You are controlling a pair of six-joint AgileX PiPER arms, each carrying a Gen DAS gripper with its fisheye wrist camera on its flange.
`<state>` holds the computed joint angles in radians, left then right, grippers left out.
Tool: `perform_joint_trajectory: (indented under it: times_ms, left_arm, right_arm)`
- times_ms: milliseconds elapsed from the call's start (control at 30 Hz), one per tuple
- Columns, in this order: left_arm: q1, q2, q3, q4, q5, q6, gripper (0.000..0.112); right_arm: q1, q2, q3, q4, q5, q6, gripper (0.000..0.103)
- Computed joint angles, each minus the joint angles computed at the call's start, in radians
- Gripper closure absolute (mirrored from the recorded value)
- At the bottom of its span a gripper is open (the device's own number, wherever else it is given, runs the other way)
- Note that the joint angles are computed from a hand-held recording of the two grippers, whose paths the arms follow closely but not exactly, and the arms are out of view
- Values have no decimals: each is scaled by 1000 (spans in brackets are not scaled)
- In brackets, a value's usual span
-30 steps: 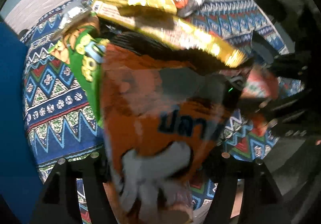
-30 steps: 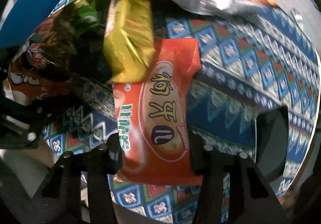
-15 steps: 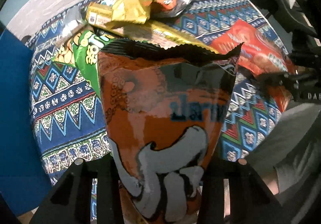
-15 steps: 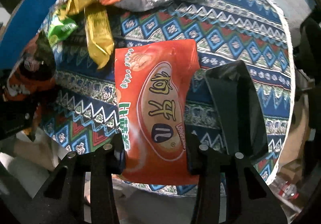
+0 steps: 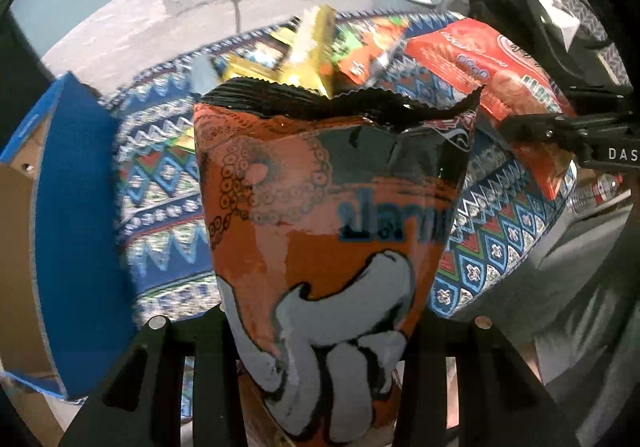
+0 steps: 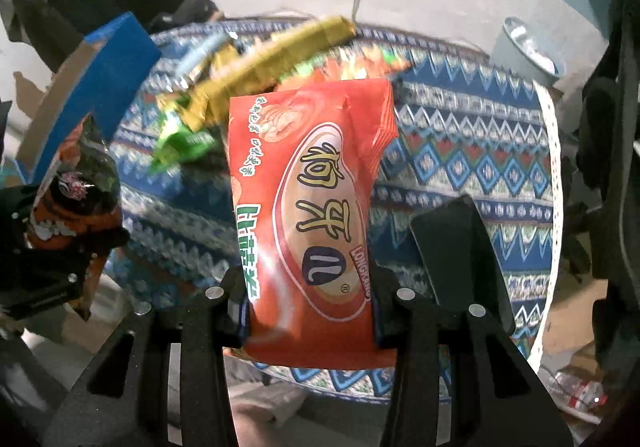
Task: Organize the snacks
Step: 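Lift both held bags and carry them toward the cardboard box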
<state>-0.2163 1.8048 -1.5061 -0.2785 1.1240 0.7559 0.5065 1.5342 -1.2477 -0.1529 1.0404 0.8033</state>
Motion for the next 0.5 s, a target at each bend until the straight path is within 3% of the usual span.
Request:
perform_joint_trajectory:
  times_ms: [500]
  left_arm:
    - [122,50,-235,-34,58,-45,72]
  right_arm:
    - [29,154,-275,-66,-16,-21,61]
